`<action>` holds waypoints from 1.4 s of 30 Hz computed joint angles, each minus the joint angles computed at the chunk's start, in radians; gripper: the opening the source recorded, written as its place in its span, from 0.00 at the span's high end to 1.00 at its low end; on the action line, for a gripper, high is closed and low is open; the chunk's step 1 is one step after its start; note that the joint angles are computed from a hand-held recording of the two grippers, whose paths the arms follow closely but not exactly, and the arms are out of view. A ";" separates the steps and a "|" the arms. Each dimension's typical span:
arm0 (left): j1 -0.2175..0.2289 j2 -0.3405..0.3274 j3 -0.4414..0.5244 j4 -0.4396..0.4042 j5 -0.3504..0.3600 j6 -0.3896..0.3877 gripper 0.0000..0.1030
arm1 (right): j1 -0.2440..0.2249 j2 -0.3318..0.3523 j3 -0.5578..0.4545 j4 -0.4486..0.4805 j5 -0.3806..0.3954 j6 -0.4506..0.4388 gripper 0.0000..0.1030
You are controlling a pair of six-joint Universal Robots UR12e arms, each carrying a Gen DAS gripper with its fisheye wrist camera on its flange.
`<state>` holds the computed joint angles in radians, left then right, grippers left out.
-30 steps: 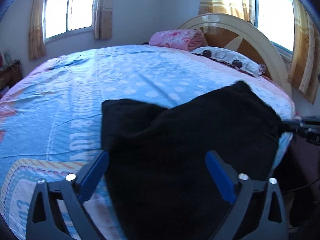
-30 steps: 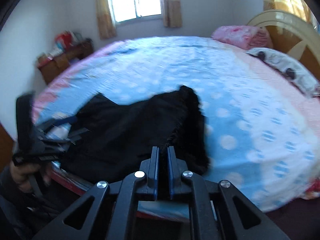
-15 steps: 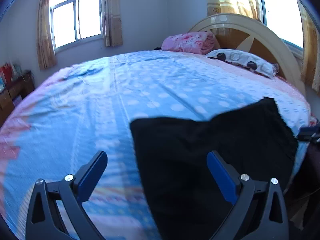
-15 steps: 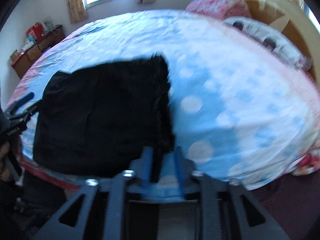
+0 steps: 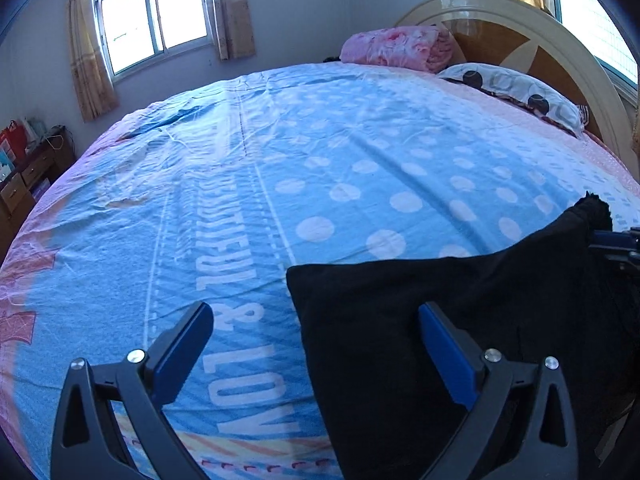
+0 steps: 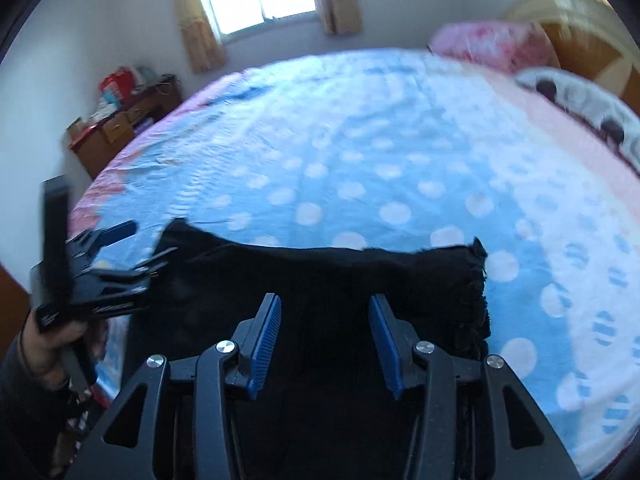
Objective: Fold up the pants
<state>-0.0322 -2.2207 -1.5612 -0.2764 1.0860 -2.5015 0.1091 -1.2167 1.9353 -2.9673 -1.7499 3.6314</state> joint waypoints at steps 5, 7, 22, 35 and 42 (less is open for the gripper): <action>-0.016 -0.017 0.024 -0.019 0.022 0.009 0.00 | -0.042 0.009 0.029 -0.017 0.092 0.035 0.54; -0.025 -0.026 0.037 -0.035 0.040 0.013 0.00 | -0.050 0.016 0.032 -0.031 0.107 0.024 0.54; 0.079 0.077 -0.125 0.072 -0.097 -0.063 0.00 | 0.002 -0.021 -0.017 0.036 0.012 -0.061 0.39; 0.092 0.100 -0.222 0.042 -0.074 0.031 0.00 | 0.018 0.195 -0.365 0.238 0.286 -0.234 0.39; 0.093 0.089 -0.203 -0.011 -0.078 0.031 0.00 | -0.031 0.294 -0.495 0.444 0.640 -0.271 0.62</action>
